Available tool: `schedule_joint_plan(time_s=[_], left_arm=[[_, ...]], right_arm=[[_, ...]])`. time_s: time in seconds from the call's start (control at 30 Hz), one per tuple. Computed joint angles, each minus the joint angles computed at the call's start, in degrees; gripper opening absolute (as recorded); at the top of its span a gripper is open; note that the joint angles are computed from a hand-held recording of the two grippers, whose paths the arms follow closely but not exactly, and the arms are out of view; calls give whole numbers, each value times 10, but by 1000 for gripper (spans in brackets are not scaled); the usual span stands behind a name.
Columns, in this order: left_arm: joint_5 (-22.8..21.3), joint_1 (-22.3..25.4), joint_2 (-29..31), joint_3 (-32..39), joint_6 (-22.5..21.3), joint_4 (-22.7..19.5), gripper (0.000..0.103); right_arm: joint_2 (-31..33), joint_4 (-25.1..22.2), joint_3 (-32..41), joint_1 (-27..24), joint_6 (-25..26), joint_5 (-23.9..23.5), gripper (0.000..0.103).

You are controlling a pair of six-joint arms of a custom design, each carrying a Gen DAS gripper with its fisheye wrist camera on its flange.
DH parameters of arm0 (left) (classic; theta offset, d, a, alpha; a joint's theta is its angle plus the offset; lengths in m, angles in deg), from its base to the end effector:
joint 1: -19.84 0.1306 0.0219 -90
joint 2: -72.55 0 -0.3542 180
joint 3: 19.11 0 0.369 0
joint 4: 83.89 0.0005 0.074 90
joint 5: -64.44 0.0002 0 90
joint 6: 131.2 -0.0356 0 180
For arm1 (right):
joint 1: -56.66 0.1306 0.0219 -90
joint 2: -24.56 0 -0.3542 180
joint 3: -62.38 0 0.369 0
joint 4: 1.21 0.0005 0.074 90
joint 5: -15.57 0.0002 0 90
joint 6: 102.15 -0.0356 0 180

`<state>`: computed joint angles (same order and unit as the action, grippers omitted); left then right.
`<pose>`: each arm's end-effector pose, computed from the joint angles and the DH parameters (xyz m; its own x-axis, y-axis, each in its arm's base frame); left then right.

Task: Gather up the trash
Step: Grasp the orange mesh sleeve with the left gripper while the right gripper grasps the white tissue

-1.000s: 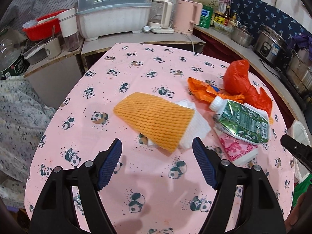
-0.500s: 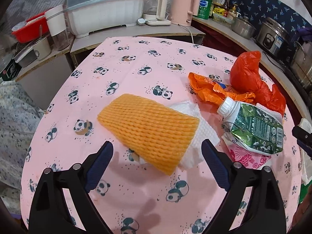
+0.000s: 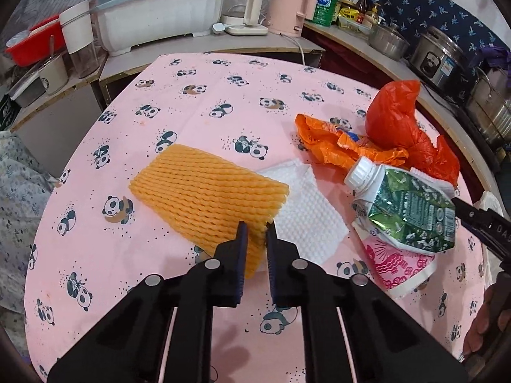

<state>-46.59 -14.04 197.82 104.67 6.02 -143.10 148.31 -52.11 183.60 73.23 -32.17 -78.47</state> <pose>0.5445 -0.3508 0.3166 -0.7666 -0.3104 -0.5621 -0.2770 0.9496 -0.1466 0.6247 0.1880 0.3207 -0.8344 0.1080 -0.5404 -0.0416 0.9655 0.2571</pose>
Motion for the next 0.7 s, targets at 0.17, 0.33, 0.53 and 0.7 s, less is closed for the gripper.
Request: schedule_joint_plan(time_s=[0.17, 0.33, 0.53, 0.7], left_arm=[[-9, -6, -20, -14, -1, 13, 10], [-28, -10, -35, -20, 2, 16, 10], [-41, -9, -62, -50, 12, 22, 10], [-47, -7, -93, -91, 23, 26, 10]], right_arm=[[-19, 12, -25, -4, -11, -6, 63], [-51, 33, -49, 2, -10, -18, 63], [-66, 29, -49, 38, 10, -41, 63], [-57, 17, -37, 86, 30, -59, 55]])
